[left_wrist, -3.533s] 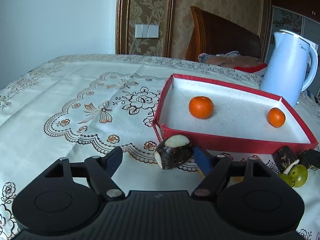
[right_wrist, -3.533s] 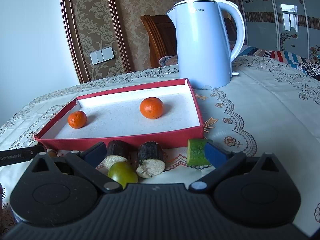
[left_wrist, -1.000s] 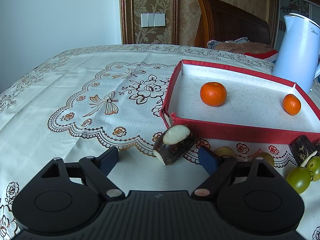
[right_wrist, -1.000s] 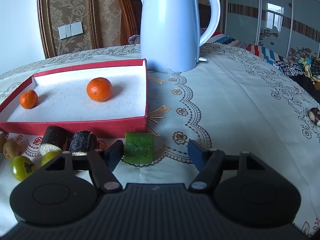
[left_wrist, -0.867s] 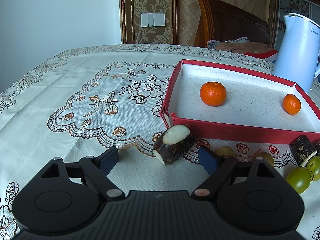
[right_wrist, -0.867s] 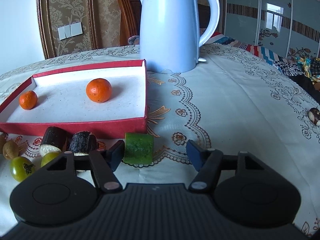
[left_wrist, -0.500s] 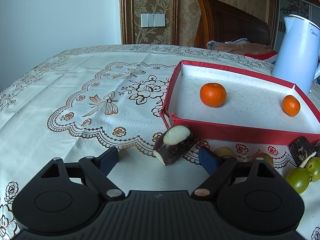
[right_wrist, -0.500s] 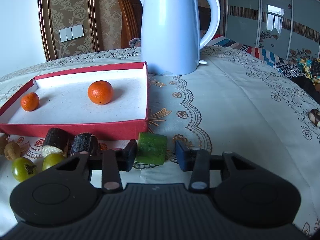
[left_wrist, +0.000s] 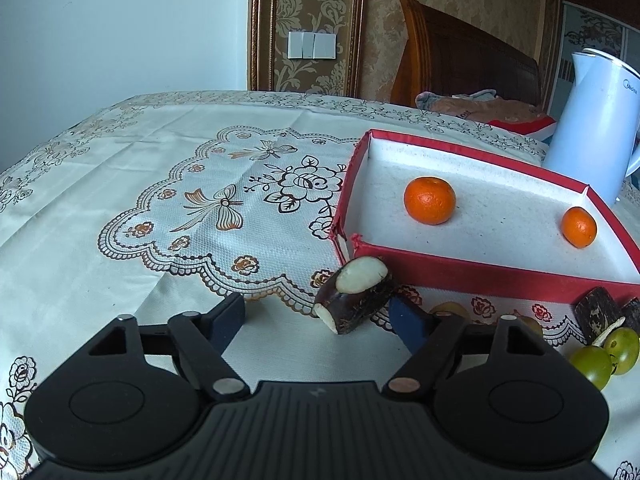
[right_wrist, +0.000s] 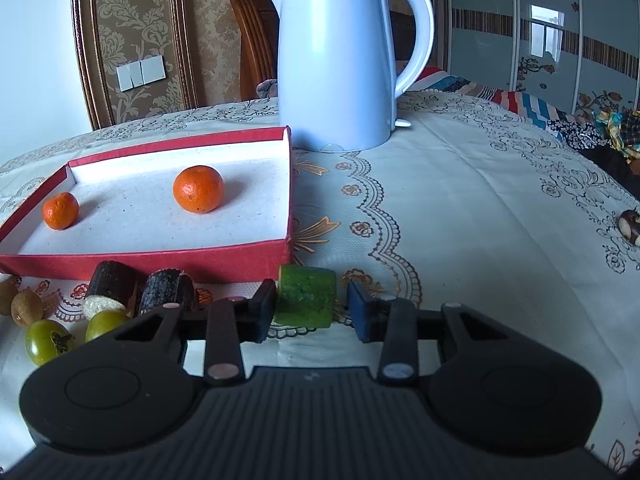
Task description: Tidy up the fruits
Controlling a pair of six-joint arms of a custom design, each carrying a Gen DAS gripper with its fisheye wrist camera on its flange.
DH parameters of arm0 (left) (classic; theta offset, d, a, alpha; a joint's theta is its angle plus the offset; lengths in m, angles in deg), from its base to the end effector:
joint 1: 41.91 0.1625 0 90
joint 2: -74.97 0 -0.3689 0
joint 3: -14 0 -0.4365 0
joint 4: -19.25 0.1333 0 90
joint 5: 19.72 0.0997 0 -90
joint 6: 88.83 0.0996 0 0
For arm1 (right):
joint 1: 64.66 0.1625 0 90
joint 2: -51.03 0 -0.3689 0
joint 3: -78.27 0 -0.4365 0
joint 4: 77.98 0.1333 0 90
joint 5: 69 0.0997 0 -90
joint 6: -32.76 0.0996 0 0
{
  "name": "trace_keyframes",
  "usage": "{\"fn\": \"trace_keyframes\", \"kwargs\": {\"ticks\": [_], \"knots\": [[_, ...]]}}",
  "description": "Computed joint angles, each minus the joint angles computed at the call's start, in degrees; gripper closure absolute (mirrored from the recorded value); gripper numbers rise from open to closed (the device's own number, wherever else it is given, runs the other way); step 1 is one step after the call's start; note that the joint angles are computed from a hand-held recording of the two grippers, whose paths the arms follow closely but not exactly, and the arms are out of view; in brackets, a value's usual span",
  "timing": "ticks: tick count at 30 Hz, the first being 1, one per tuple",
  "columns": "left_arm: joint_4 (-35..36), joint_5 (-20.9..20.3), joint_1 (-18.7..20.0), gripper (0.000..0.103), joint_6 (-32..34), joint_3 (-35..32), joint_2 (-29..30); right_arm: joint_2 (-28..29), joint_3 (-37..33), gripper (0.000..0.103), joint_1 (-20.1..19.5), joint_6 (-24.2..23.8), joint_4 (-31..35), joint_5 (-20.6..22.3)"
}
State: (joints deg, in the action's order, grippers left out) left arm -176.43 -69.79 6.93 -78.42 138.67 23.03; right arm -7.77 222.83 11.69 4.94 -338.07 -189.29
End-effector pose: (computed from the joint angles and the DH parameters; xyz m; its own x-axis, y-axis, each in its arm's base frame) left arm -0.1689 -0.4929 0.0263 -0.6940 0.3520 -0.6280 0.6890 0.5777 -0.4376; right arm 0.0055 -0.3294 0.1335 -0.6482 0.5668 0.5085 -0.3157 0.4076 -0.8568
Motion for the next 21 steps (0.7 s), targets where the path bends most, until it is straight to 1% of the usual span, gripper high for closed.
{"fn": "trace_keyframes", "kwargs": {"ticks": [1, 4, 9, 10, 11, 12, 13, 15, 16, 21], "knots": [[0.0, 0.2, -0.1, 0.025, 0.1, 0.0, 0.1, -0.1, 0.1, 0.066, -0.1, 0.1, 0.1, 0.1], [-1.1, -0.4, -0.1, 0.053, 0.9, 0.2, 0.0, -0.1, 0.1, 0.066, -0.1, 0.1, 0.1, 0.1], [-0.9, -0.4, -0.2, 0.053, 1.1, 0.3, 0.0, -0.2, 0.1, 0.066, -0.2, 0.1, 0.1, 0.2], [-0.9, -0.7, -0.2, 0.057, 1.2, 0.3, -0.1, -0.2, 0.1, 0.066, -0.2, 0.2, 0.1, 0.3], [-0.8, -1.2, -0.1, 0.065, 1.4, 0.4, -0.3, -0.3, 0.3, 0.068, -0.4, 0.4, 0.0, 0.7], [-0.8, -1.8, 0.0, 0.069, 1.6, 0.5, -0.4, -0.4, 0.5, 0.07, -0.7, 0.6, -0.2, 1.2], [-0.8, -1.8, 0.0, 0.07, 1.8, 0.5, -0.4, -0.5, 0.8, 0.076, -0.9, 0.8, -0.4, 1.8], [-0.9, -1.7, -0.1, 0.071, 2.1, 0.6, -0.3, -0.7, 0.9, 0.076, -1.2, 1.1, -0.4, 2.2], [-0.8, -2.0, -0.1, 0.074, 2.0, 0.6, -0.4, -0.7, 0.9, 0.076, -1.2, 1.1, -0.3, 2.2], [-0.7, -2.1, 0.0, 0.074, 1.9, 0.6, -0.5, -0.9, 1.3, 0.076, -1.8, 1.6, -0.5, 3.3]]}}
